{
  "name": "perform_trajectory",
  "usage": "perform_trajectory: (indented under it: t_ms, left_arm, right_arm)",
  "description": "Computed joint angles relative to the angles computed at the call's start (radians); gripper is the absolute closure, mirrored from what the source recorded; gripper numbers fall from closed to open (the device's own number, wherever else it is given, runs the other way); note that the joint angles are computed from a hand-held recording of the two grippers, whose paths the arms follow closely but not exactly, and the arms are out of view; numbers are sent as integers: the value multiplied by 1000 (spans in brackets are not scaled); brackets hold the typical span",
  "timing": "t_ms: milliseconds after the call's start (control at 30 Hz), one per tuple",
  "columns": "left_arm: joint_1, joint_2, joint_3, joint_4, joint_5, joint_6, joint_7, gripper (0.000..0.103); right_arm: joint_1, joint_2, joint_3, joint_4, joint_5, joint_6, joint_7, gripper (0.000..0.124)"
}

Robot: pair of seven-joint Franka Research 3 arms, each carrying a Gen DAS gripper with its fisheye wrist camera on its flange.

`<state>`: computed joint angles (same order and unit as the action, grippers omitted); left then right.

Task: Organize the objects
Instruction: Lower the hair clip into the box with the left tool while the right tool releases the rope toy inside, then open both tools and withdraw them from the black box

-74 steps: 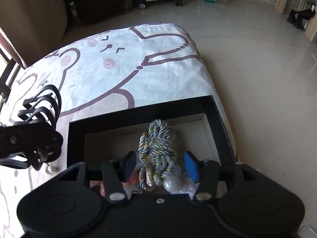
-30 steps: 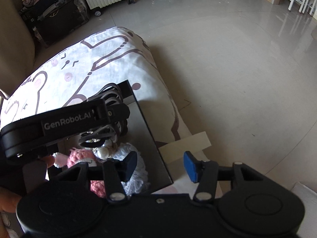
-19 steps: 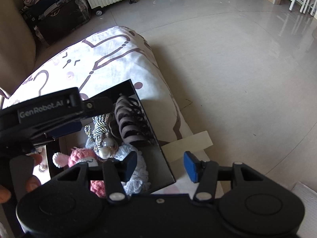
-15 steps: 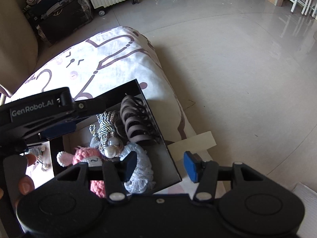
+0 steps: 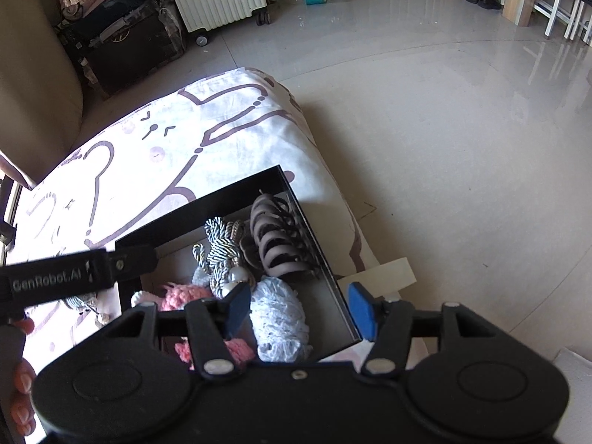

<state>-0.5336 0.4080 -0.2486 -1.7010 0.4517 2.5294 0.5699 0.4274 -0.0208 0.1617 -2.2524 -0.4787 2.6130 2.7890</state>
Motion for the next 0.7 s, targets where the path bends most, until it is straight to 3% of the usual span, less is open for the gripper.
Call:
perform_trajectory:
  t_ms: [167,300,467,700]
  left_arm:
    - [6,-38,1,-40,5,-45,2,10]
    - [14,-62,-1,-66,10,-63,-10,3]
    - [36,-80,-19,-93,-29,-63,0,0]
    - [37,-95,-24,-109,-36,-86,4,0]
  right_arm:
    - [6,9,2,19,-15,-1,5,59]
    - [18,12,6,41,-58,-52,13,54]
    - [27,16,6,51,-58,-82,-9,47]
    - [40,17,10,63,-112,-137,14,23]
